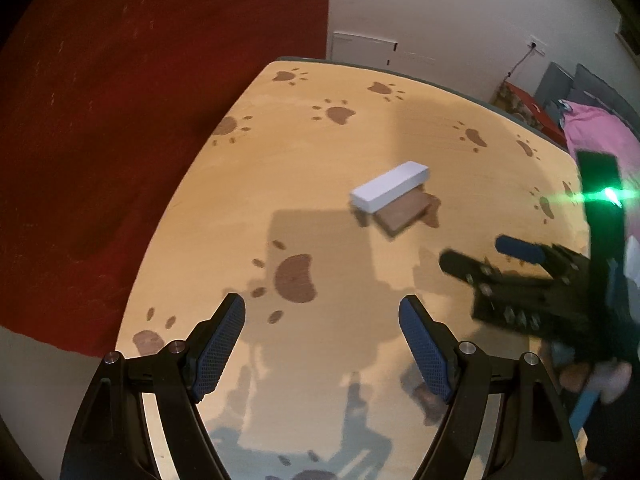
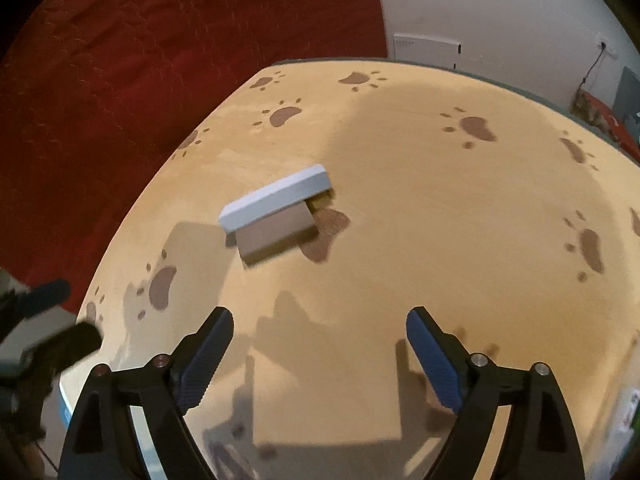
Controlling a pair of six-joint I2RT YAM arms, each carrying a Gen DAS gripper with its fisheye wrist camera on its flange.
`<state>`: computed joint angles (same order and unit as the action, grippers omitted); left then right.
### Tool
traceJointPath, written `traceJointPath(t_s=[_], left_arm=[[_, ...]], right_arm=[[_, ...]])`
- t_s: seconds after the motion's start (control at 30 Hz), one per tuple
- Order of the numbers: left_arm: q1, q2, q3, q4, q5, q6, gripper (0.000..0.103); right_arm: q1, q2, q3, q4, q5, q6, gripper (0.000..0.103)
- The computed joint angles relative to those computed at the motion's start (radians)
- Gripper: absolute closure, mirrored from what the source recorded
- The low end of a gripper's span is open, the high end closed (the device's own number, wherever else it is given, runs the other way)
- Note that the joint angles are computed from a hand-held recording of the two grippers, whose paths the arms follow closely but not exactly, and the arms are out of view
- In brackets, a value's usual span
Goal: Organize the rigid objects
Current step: 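Move both grippers to the white and brown block stack, grasp brown block with right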
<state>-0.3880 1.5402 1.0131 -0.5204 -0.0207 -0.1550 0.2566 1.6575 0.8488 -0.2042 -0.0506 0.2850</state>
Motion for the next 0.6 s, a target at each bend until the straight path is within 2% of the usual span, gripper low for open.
traceJointPath(t_s=[0.27,0.6], left_arm=[[0.105,-0.003,-0.027,0.017,0.056,0.053,0.023],[0.176,0.024,-0.016,0.026,0.107,0.092,0.023]], right_arm=[[0.055,0.172,0.173,-0.022,0.058,-0.029,0.012],[0.093,0.272,0.268,-0.034,0.134,-0.087,0.012]])
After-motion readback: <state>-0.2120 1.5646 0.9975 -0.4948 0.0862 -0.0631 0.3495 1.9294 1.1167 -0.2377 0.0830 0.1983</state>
